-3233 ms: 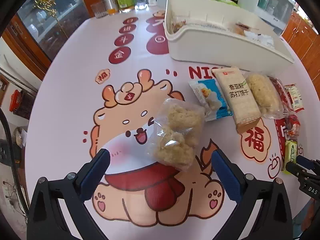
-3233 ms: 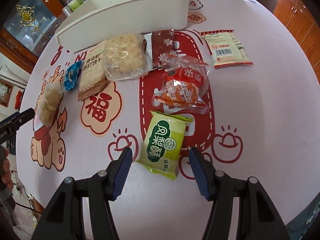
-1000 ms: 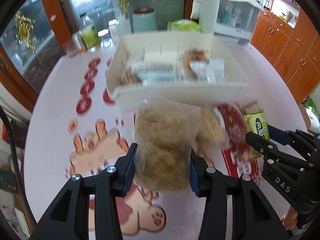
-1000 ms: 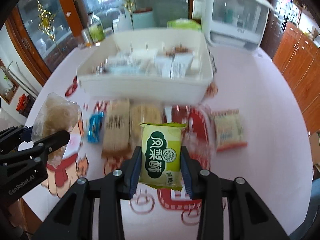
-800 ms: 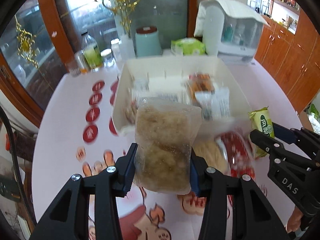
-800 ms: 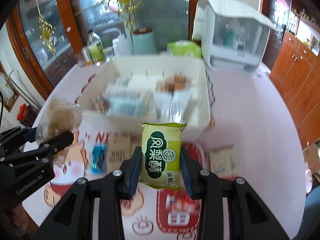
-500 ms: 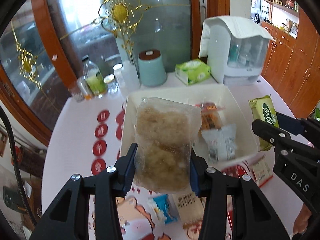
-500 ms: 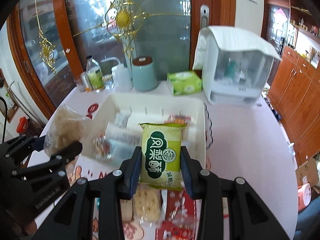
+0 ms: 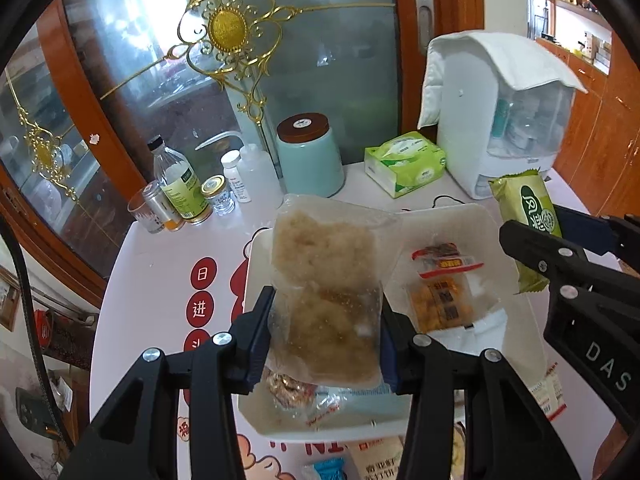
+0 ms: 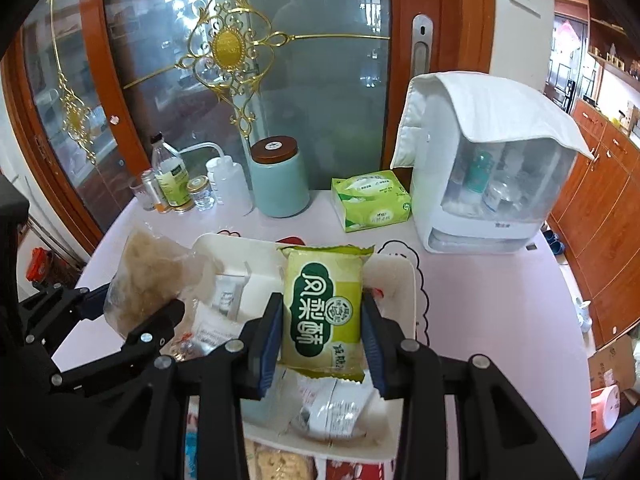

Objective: Organize snacks
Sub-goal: 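Carry both packs over the white tray and release them inside, then move both open tools back toward the remaining snacks on the table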

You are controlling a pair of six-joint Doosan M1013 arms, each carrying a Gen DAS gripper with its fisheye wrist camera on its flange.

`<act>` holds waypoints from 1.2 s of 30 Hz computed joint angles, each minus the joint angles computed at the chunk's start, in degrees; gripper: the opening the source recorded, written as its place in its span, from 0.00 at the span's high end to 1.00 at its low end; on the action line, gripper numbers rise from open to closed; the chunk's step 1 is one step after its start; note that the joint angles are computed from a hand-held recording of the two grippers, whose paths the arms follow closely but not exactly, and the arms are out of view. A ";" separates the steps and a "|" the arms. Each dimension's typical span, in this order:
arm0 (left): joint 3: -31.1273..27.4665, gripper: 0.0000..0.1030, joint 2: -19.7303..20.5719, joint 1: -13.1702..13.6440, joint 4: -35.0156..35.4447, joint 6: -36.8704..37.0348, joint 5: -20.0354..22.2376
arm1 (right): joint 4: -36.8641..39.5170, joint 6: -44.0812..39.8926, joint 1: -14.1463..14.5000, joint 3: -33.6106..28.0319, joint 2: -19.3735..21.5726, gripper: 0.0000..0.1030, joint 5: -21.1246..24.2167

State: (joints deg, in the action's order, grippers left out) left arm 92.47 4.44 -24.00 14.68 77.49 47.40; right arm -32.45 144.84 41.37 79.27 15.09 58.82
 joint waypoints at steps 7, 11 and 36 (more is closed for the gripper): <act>-2.01 0.22 3.04 0.39 0.22 -1.18 1.77 | 3.38 -4.86 -2.12 -2.32 2.62 0.62 1.05; -2.07 0.04 3.45 0.20 2.25 -3.47 1.28 | 6.37 -5.47 -3.17 -2.61 2.92 0.50 0.15; -0.32 0.04 -0.39 -1.25 1.79 -4.67 2.99 | 5.18 -1.04 -1.98 1.91 -1.76 0.42 -0.82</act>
State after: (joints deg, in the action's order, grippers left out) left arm 92.15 4.05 -25.26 16.47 72.82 50.39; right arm -27.28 143.80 39.39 81.17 13.33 58.00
